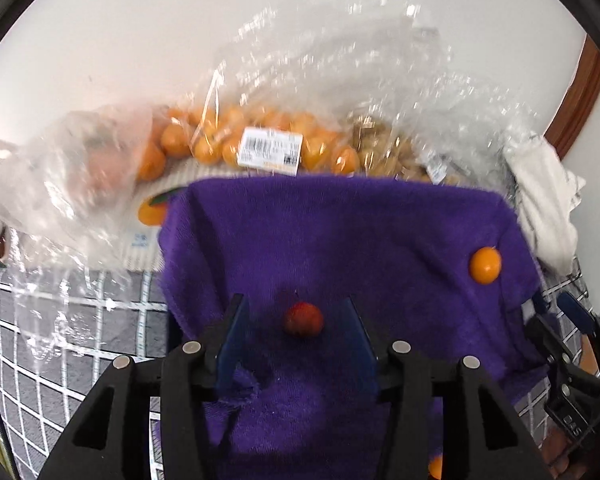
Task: Organize fruits
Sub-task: 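Move both tools back to the row of tangerines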
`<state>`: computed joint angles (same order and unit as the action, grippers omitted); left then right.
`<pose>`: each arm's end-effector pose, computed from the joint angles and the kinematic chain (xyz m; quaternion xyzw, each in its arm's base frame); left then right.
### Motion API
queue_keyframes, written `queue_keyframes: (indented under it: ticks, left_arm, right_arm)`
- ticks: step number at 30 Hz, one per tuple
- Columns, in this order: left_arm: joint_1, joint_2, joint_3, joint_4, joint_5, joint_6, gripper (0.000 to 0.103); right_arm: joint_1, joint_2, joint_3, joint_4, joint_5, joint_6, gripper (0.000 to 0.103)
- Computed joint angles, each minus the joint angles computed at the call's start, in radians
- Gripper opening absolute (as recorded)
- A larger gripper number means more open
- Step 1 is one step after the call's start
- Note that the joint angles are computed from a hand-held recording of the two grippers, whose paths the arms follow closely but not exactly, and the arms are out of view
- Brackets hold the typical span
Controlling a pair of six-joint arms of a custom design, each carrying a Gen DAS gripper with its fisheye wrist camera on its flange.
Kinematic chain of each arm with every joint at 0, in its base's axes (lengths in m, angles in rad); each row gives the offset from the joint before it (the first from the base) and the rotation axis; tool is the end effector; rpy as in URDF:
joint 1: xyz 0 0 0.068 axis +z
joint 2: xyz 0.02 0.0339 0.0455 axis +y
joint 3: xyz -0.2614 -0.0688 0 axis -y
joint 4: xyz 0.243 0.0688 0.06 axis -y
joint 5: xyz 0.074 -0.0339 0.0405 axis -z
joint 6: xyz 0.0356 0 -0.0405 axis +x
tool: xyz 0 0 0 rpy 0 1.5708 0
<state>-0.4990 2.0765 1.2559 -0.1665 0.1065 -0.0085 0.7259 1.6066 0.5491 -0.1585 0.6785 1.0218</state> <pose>0.3639 -0.2026 0.1140 0.2471 0.9240 -0.1215 0.2653 0.1916 0.1401 0.0971 0.1949 0.9094 -0.0826 0.3580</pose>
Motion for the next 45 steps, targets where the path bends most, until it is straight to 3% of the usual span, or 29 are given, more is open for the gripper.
queue_keyframes:
  ticks: [5, 8, 10, 14, 17, 21, 24, 26, 28, 36, 39, 41, 42, 45]
  left_arm:
    - [0.01, -0.123, -0.101, 0.082, 0.013, -0.006, 0.047]
    - [-0.007, -0.194, -0.159, 0.123, -0.026, 0.013, 0.046]
    - [0.0, -0.232, -0.173, 0.109, 0.018, 0.012, 0.046]
    - [-0.01, -0.341, -0.263, 0.154, -0.025, 0.024, 0.046]
    - [0.007, -0.41, -0.328, 0.132, -0.001, 0.032, 0.047]
    - [0.032, -0.484, -0.435, 0.109, 0.004, 0.055, 0.047]
    - [0.081, -0.542, -0.544, 0.131, 0.055, 0.057, 0.047]
    - [0.127, -0.579, -0.617, 0.133, 0.106, 0.074, 0.049]
    - [0.146, -0.598, -0.668, 0.136, 0.098, 0.103, 0.058]
    - [0.26, -0.651, -0.837, 0.21, 0.125, 0.16, 0.058]
    - [0.314, -0.665, -0.884, 0.235, 0.179, 0.178, 0.058]
    - [0.327, -0.668, -0.904, 0.25, 0.21, 0.179, 0.058]
    - [0.329, -0.665, -0.912, 0.263, 0.223, 0.179, 0.058]
    - [0.295, -0.64, -0.928, 0.314, 0.237, 0.157, 0.058]
  right_arm:
    - [0.139, -0.153, 0.014, -0.244, 0.066, 0.19, 0.075]
    - [0.268, -0.16, 0.067, -0.48, 0.129, 0.415, 0.075]
    - [0.348, -0.175, 0.079, -0.592, 0.127, 0.557, 0.075]
    - [0.459, -0.225, 0.048, -0.642, 0.062, 0.696, 0.075]
    - [0.526, -0.161, 0.072, -0.687, 0.025, 0.754, 0.075]
    - [0.602, -0.105, 0.067, -0.624, 0.019, 0.798, 0.073]
    - [0.631, -0.077, 0.034, -0.47, 0.032, 0.783, 0.069]
    - [0.628, -0.042, 0.017, -0.342, 0.033, 0.723, 0.069]
    - [0.615, 0.005, 0.016, -0.242, 0.029, 0.655, 0.069]
    - [0.545, 0.172, 0.059, -0.007, -0.005, 0.473, 0.068]
    - [0.511, 0.204, 0.037, 0.079, -0.02, 0.417, 0.062]
    - [0.477, 0.192, -0.018, 0.194, -0.066, 0.364, 0.042]
    - [0.478, 0.181, -0.038, 0.228, -0.061, 0.356, 0.037]
    - [0.507, 0.165, -0.027, 0.129, -0.026, 0.425, 0.037]
